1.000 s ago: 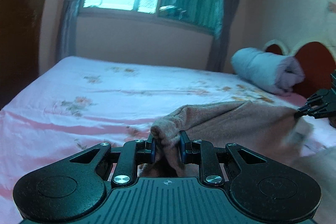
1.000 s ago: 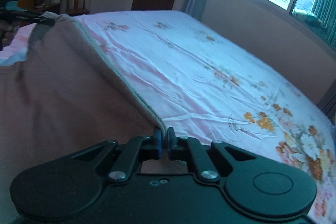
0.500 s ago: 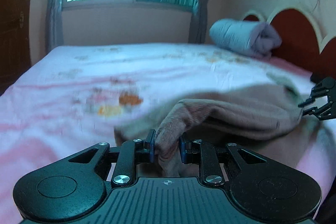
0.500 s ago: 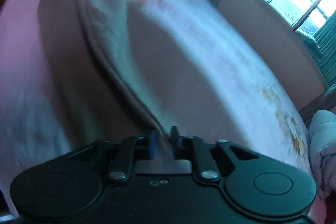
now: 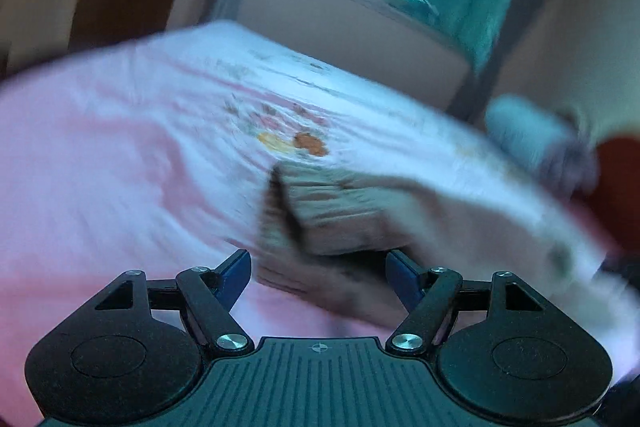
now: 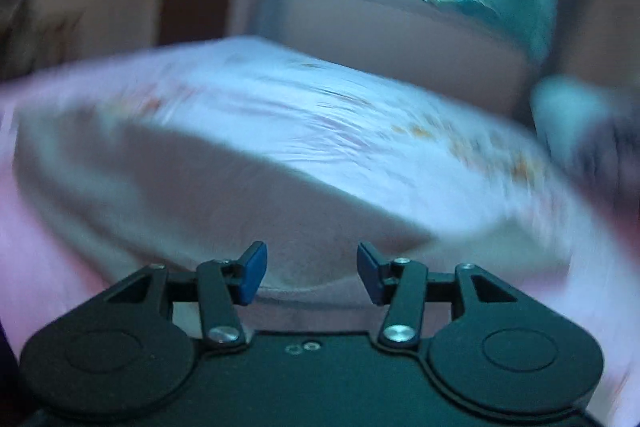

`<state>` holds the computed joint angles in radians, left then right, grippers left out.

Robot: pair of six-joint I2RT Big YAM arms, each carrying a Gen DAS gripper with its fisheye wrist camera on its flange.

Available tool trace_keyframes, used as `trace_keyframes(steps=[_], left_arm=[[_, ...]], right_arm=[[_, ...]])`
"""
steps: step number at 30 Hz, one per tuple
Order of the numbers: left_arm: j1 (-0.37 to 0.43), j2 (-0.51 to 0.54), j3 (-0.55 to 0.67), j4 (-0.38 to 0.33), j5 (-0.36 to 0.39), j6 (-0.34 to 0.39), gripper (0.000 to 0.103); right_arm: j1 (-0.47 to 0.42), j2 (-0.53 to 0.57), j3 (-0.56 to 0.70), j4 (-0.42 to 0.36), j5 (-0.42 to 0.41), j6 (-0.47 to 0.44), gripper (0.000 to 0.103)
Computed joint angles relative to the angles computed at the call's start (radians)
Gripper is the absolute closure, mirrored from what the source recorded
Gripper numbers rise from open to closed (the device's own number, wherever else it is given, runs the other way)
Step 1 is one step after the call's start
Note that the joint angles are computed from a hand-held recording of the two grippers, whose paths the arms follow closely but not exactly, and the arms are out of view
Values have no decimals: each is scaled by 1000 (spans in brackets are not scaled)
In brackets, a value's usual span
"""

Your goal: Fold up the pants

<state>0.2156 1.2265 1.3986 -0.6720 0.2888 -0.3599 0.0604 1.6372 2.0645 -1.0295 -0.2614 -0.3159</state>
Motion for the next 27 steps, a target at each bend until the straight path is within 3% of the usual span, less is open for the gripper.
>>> trace_keyframes(steps=[5, 8, 11, 13, 18, 19, 20, 21, 22, 24, 25, 27], left_arm=[[-91, -29, -63, 89, -115, -408, 30], [-135, -12, -77, 145, -182, -586, 30], [-157, 14, -75, 193, -207, -724, 30], [-163, 37, -50, 170, -216, -754, 30], [-144, 86, -7, 142, -199, -818, 31], [-139, 94, -4, 148, -185, -827, 44], [-131, 110, 6, 144, -172, -822, 66], [-124, 125, 27, 116, -153, -808, 72], [-120, 142, 47, 107, -140, -786, 77], [-104, 182, 117, 69, -73, -700, 80], [-95, 199, 148, 72, -42, -680, 81], [-71, 224, 196, 153, 44, -659, 81]], right_arm=[[-32, 32, 20, -12, 41, 321, 61], [-68, 45, 0, 21, -8, 565, 60], [-113, 14, -84, 62, -120, 813, 59], [-127, 18, -112, 100, -179, 935, 59], [-119, 98, -32, 71, -242, 1046, 59], [-117, 134, 14, 33, -254, 1058, 59], [-112, 170, 63, -8, -254, 1069, 61], [-105, 196, 100, -45, -242, 1069, 66], [-104, 228, 143, -65, -242, 1057, 101], [-100, 282, 238, -137, -231, 1004, 103], [-103, 301, 273, -134, -248, 985, 103], [-107, 268, 247, -56, -278, 980, 103]])
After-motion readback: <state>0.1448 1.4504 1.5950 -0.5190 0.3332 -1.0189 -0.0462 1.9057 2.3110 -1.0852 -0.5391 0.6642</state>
